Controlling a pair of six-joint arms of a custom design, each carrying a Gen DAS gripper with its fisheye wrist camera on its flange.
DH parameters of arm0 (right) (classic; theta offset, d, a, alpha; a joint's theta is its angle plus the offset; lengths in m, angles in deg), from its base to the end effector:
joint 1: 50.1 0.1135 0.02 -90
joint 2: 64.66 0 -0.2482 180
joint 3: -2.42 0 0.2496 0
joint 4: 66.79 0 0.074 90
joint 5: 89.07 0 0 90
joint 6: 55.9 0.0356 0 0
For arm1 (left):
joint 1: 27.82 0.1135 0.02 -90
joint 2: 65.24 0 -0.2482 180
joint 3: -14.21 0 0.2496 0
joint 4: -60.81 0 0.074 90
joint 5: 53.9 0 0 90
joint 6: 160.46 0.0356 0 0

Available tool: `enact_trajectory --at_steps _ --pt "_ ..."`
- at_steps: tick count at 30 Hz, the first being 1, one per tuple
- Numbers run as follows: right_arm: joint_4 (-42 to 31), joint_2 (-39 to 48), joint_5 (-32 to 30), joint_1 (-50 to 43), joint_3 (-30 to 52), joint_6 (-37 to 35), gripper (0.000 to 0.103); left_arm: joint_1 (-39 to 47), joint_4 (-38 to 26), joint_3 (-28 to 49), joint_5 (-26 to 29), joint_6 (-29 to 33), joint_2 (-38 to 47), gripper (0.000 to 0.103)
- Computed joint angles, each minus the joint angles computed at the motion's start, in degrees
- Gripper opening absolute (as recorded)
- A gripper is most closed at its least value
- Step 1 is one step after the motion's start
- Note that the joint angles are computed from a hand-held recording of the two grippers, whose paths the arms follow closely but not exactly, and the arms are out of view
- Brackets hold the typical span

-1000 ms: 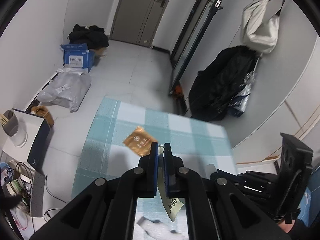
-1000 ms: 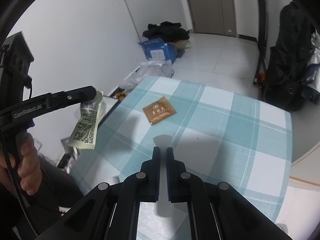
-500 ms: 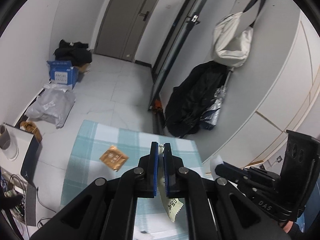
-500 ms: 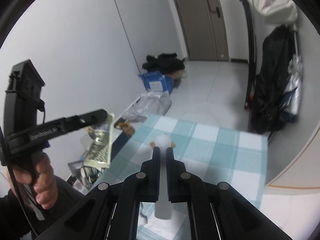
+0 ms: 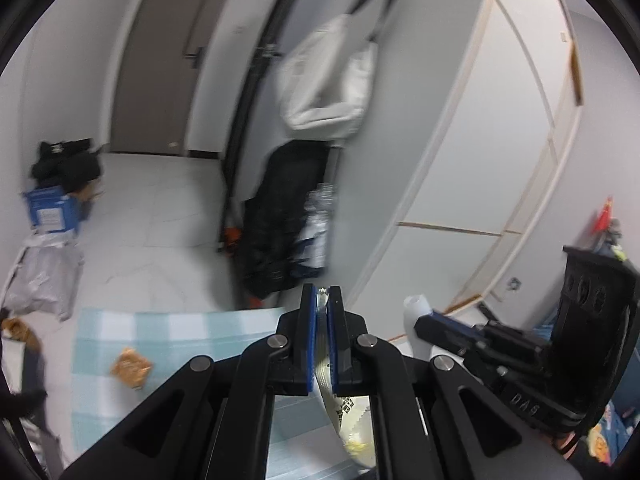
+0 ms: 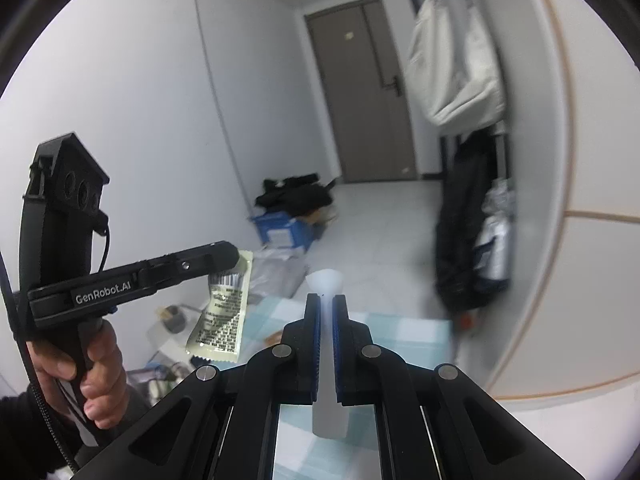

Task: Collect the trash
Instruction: 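Carry the wrapper and paper strip in both tools over the trash bin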

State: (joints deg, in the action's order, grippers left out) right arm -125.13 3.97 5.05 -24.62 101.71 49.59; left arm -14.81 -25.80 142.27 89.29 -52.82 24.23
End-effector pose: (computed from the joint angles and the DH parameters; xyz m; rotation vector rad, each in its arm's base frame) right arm 0.2189 0.1015 0.4210 -0.1355 2.0686 0.3687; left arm 0.2759 0.0345 0.4465 0.4863 2.0752 -0.7984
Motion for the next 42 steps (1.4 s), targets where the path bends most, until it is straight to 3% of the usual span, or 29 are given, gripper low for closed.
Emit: enact_trajectory --at_steps 5,9,13,17,20,24,28,31,33,42 --pt "-3.7 -7.81 -2.52 -8.86 -2.39 -1.33 0.005 -11.14 4.25 0.21 -3.31 -6.07 -2.49 0.001" --pt "-6.85 -15.1 -8.55 -20.98 -5.65 -3.25 0.005 -20.01 7.03 -0.6 -7.5 -7.52 -3.78 0.001" --pt "-9.78 -20.84 -17.34 -35.5 -9.55 -6.27 0.005 -29.33 7.62 -1.24 -11.49 -8.44 -2.85 0.001" --pt "-13.39 -23.77 -30.7 -54.88 -13.26 -12.99 0.005 -39.69 6.56 -2.33 -17.73 -5.5 -1.03 0.001" --pt "-17.47 -24.57 -42.58 -72.44 -17.09 -21.46 0.005 -45.8 4.14 -1.1 -21.43 -2.78 2.45 0.001" --pt "-22.46 -21.16 -50.2 -87.75 -22.27 -32.74 0.005 -50.21 3.51 -2.35 -25.13 -0.19 6.42 0.001" --pt "-21.22 -18.27 -50.86 -94.17 -29.38 -37.55 0.005 -53.74 5.77 -6.43 -27.05 3.13 10.5 0.001" --pt "-16.84 -16.34 -49.64 -94.91 -35.56 -37.22 0.005 -54.57 8.45 -10.16 -24.15 5.1 12.64 0.001" --pt "-13.02 -14.0 -48.19 -94.17 -38.31 -36.19 0.005 -55.78 9.61 -11.57 -25.56 6.93 14.41 0.001" --pt "5.04 -1.11 -43.21 -89.63 -50.45 -29.52 0.005 -56.31 -4.65 6.3 -24.28 8.85 36.46 0.001"
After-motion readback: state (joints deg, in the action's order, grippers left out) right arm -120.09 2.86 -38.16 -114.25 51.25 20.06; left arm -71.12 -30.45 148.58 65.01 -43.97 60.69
